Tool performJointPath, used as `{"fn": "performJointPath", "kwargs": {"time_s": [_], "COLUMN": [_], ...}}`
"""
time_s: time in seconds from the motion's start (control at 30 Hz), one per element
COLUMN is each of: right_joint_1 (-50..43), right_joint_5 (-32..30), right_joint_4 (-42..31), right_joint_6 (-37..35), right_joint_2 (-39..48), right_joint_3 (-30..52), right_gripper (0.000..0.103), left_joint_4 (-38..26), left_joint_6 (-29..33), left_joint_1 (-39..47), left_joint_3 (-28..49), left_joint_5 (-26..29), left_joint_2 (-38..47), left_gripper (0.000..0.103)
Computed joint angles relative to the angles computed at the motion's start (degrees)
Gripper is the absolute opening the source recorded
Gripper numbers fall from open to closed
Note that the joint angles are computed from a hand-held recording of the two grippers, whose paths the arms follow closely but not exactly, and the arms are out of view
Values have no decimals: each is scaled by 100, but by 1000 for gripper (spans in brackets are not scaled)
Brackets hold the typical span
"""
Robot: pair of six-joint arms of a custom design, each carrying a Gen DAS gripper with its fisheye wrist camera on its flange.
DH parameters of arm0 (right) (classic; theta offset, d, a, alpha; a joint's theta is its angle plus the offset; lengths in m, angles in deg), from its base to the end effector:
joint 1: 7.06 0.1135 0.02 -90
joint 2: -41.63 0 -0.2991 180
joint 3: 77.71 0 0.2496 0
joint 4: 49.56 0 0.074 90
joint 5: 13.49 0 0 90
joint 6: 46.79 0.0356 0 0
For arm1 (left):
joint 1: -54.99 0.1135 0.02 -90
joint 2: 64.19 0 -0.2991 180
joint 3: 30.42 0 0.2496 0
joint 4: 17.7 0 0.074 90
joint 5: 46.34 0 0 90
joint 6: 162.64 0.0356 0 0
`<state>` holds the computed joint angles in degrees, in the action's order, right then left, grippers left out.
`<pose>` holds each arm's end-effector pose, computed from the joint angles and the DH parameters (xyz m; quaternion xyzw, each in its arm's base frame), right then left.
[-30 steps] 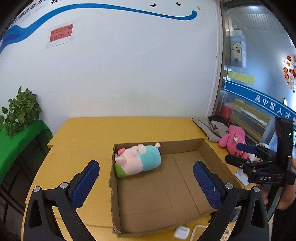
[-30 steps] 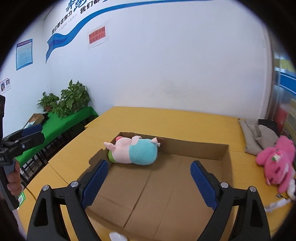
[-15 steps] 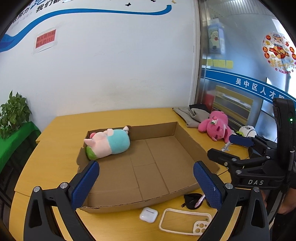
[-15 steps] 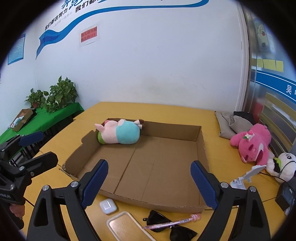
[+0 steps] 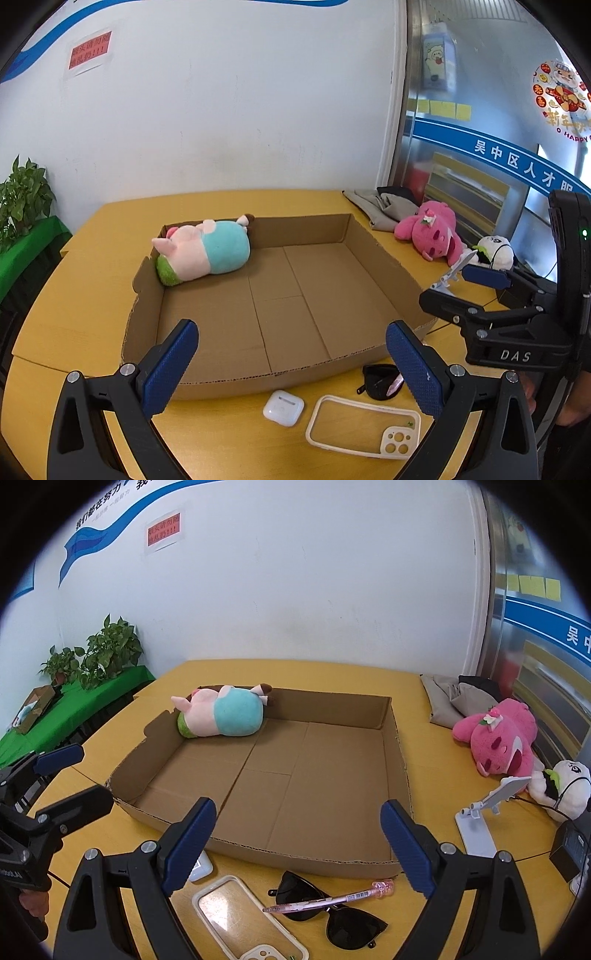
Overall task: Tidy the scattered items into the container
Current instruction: 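Withdraw both grippers and move the right gripper toward the clear phone case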
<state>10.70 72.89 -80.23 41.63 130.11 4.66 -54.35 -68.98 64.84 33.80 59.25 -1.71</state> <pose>0.3307 0.1083 0.3203 -0.1641 0.8786 0.0910 0.4393 0.2185 0.0282 0.3244 0.0152 0.8806 -0.0655 0.4691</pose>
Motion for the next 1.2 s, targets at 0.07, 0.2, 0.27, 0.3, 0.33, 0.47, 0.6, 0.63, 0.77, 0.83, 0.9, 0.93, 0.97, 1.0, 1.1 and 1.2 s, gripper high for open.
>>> {"fn": "performJointPath", "kwargs": {"time_s": [0.07,0.2,0.27,0.3,0.33,0.47,0.6,0.63,0.77,0.83,0.9,0.93,0.97,1.0,1.1,1.2], "right_joint_1": [22,90,127,142,149,167,130,97,-98,-202,-287,-306,-307,-295,-231,-198], "right_joint_5": [47,119,159,165,163,180,193,151,-8,-61,-167,-217,-254,-275,-281,-237], "right_joint_4": [16,27,18,11,1,-34,-62,-62,73,78,114,146,191,257,381,472], "right_joint_6": [15,8,4,-7,-20,-35,-30,-15,-9,58,201,262,311,376,693,821], "right_joint_2": [29,87,114,122,127,123,96,89,-24,-36,-50,-70,-101,-131,-125,-109], "right_joint_3": [16,62,82,84,86,66,-39,-92,-679,-1019,-1361,-1535,-1715,-1920,-2307,-2499], "right_gripper": [91,91,91,91,91,91,91,91,91,91,91,91,91,91,91,91], "left_joint_4": [6,22,46,58,54,102,102,103,59,42,42,41,57,74,182,427], "left_joint_6": [65,87,102,75,76,79,154,199,413,561,650,682,713,750,824,931], "left_joint_1": [87,260,338,366,409,404,266,224,189,195,154,110,67,25,-141,-465], "left_joint_3": [-23,-21,-16,-23,-12,-52,-119,-148,-320,-428,-531,-585,-636,-686,-818,-950], "left_joint_5": [108,283,303,309,353,387,351,324,401,463,480,476,483,499,555,293], "left_joint_2": [17,53,97,109,140,173,195,202,249,311,449,540,624,711,1029,1403], "left_gripper": [103,103,103,103,103,103,103,103,103,103,103,102,102,101,98,94]}}
